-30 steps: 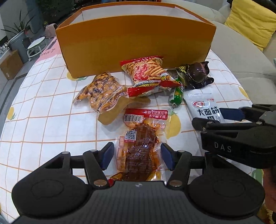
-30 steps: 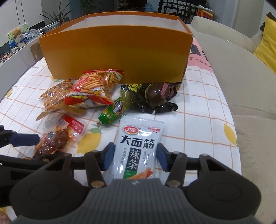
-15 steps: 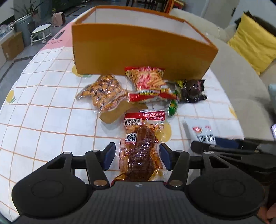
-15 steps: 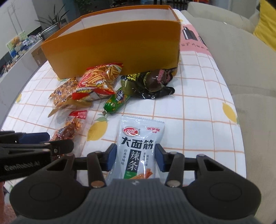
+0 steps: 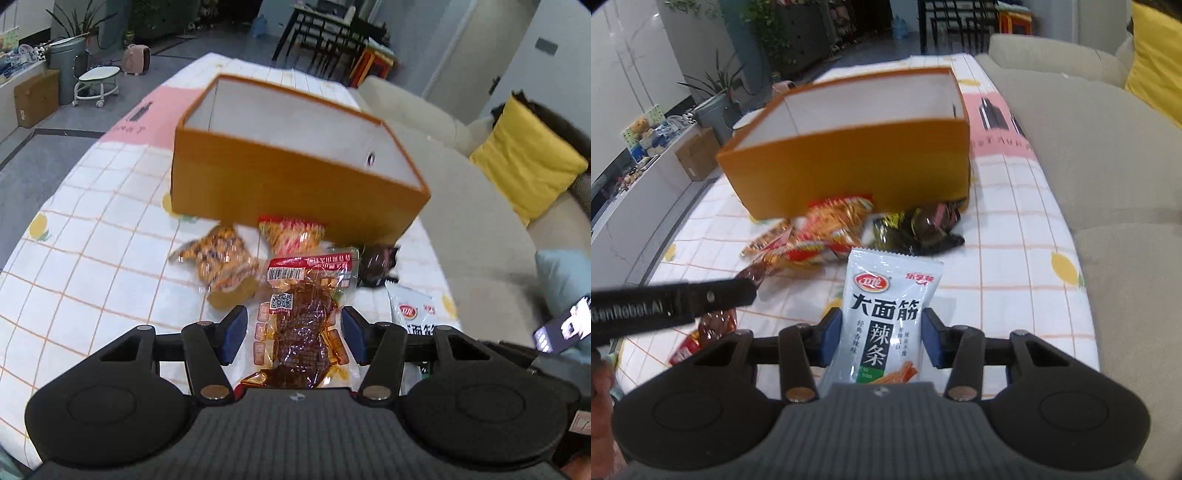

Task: Organize snacks
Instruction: 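Carry both packs into the orange box and open both tools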

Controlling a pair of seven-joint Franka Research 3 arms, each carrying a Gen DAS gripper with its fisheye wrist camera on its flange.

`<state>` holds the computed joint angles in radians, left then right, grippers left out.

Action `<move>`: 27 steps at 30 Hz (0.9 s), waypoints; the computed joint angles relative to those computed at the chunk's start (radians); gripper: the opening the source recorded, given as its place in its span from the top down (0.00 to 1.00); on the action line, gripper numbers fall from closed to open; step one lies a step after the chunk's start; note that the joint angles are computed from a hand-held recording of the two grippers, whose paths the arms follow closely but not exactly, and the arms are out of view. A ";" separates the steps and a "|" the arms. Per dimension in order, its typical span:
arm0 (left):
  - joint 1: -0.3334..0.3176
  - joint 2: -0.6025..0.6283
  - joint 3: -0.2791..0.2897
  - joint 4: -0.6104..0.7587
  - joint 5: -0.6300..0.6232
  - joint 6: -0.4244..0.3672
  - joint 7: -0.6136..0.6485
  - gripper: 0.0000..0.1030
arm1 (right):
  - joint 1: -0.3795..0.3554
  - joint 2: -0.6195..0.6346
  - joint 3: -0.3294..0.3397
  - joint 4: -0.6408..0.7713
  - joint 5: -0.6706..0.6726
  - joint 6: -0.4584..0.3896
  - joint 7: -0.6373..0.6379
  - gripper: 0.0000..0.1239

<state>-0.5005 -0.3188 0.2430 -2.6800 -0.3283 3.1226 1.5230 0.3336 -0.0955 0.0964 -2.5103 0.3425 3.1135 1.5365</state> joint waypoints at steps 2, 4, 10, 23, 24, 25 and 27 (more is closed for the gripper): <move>-0.039 -0.021 0.046 0.011 -0.031 -0.007 0.017 0.39 | 0.072 -0.009 -0.059 0.022 0.160 -0.014 -0.114 0.65; -0.084 -0.031 0.094 0.035 -0.063 -0.017 0.052 0.39 | 0.077 -0.019 -0.067 0.047 0.220 -0.033 -0.159 0.65; -0.137 0.019 0.167 0.182 -0.171 -0.088 0.185 0.39 | 0.045 0.010 -0.068 0.183 0.242 -0.088 -0.259 0.65; 0.016 0.403 0.106 0.702 -0.172 -0.340 0.235 0.39 | -0.077 0.378 -0.046 0.783 0.107 -0.395 -0.230 0.65; 0.029 0.432 0.097 0.729 -0.153 -0.349 0.235 0.39 | -0.074 0.402 -0.049 0.814 0.077 -0.403 -0.211 0.65; 0.040 0.453 0.087 0.745 -0.130 -0.360 0.233 0.39 | -0.071 0.431 -0.052 0.850 0.050 -0.412 -0.192 0.65; 0.063 0.510 0.072 0.796 -0.080 -0.404 0.220 0.39 | -0.071 0.496 -0.053 0.932 0.009 -0.445 -0.170 0.65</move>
